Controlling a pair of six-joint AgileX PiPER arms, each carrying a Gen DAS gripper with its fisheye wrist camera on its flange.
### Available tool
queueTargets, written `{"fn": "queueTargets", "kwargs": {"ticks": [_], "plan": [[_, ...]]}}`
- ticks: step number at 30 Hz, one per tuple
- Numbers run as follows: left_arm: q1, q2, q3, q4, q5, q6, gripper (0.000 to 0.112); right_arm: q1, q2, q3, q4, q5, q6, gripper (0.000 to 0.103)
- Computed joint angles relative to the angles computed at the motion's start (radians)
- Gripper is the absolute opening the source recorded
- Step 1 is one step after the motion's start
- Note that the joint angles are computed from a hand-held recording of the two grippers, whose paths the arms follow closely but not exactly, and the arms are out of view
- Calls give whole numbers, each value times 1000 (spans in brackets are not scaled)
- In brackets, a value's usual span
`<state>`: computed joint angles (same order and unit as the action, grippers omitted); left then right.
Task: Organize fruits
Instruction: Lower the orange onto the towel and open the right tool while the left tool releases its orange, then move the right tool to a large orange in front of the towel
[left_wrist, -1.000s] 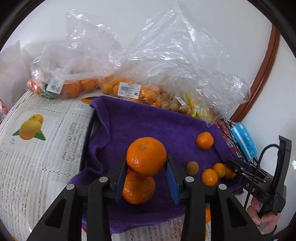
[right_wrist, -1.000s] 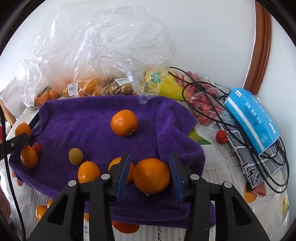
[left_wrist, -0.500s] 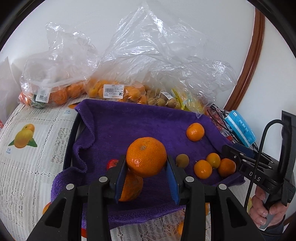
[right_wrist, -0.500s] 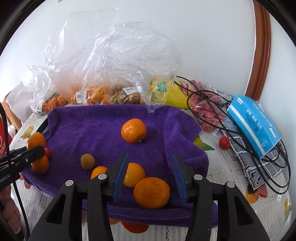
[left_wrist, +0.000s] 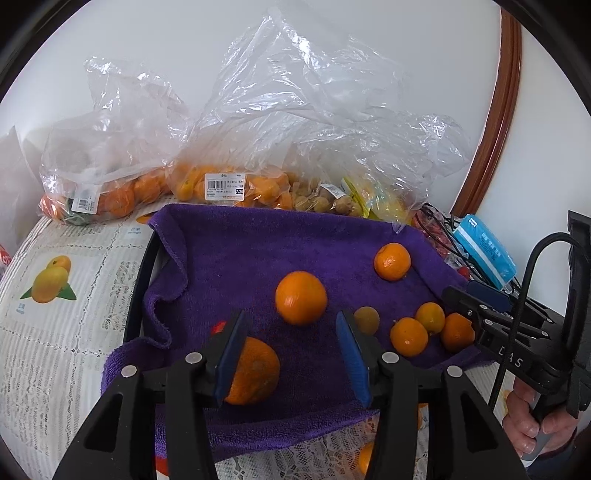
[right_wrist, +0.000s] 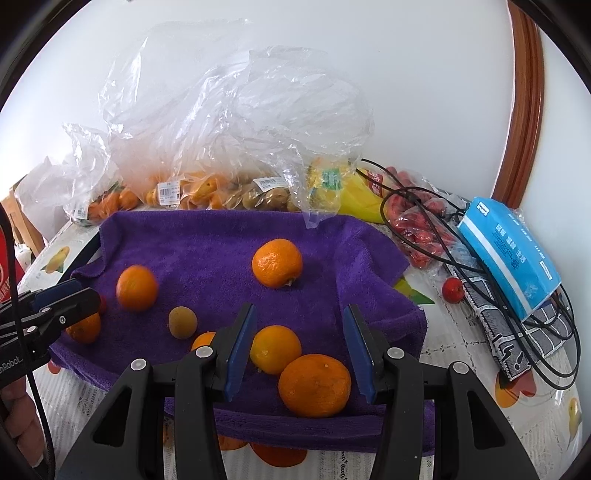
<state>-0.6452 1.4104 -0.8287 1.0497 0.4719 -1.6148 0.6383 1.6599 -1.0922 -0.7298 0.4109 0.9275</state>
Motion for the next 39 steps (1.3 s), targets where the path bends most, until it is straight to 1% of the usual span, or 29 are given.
{"fn": "queueTargets", "kwargs": {"ticks": [2,4,5,8,11,14,18,20,22,24,25,27,30,33,36,39], "plan": [[8,-5,4,-9,-14,5,48,1,0,1,-8,-1,10,48],[16,-11,5,-30,-23,22,51,0,-4,6,-14,-9,18,49],[16,-16,6,-32,-22,21,55,-2,-7,11,-19,-17,22,49],[10,-35,13,-3,-11,-12,59,1,-11,20,-59,-22,59,52],[12,-53,17,-13,-16,-8,62,5,-21,28,-72,-27,81,56],[2,-66,15,-23,2,-9,63,12,-37,38,-87,-30,107,58],[-17,-81,15,-16,31,-29,63,33,-85,82,-204,-38,250,64],[-34,-92,20,6,52,-54,63,48,-114,107,-251,-31,319,64],[-45,-96,19,1,71,-48,63,54,-140,131,-244,-37,334,64],[-52,-95,12,-38,94,-12,63,67,-159,140,-196,-15,302,64],[-54,-98,16,-47,91,-2,63,76,-167,144,-193,-2,302,64],[-64,-109,24,-59,103,12,63,108,-193,163,-225,36,336,64],[-93,-129,41,-43,134,-7,63,154,-226,181,-225,84,330,64],[-103,-155,63,-48,140,-14,63,205,-250,191,-243,145,375,64],[-121,-173,81,-43,162,-12,63,221,-266,183,-143,162,310,64],[-122,-206,104,-57,153,-1,63,241,-274,179,-82,175,279,64]]}}
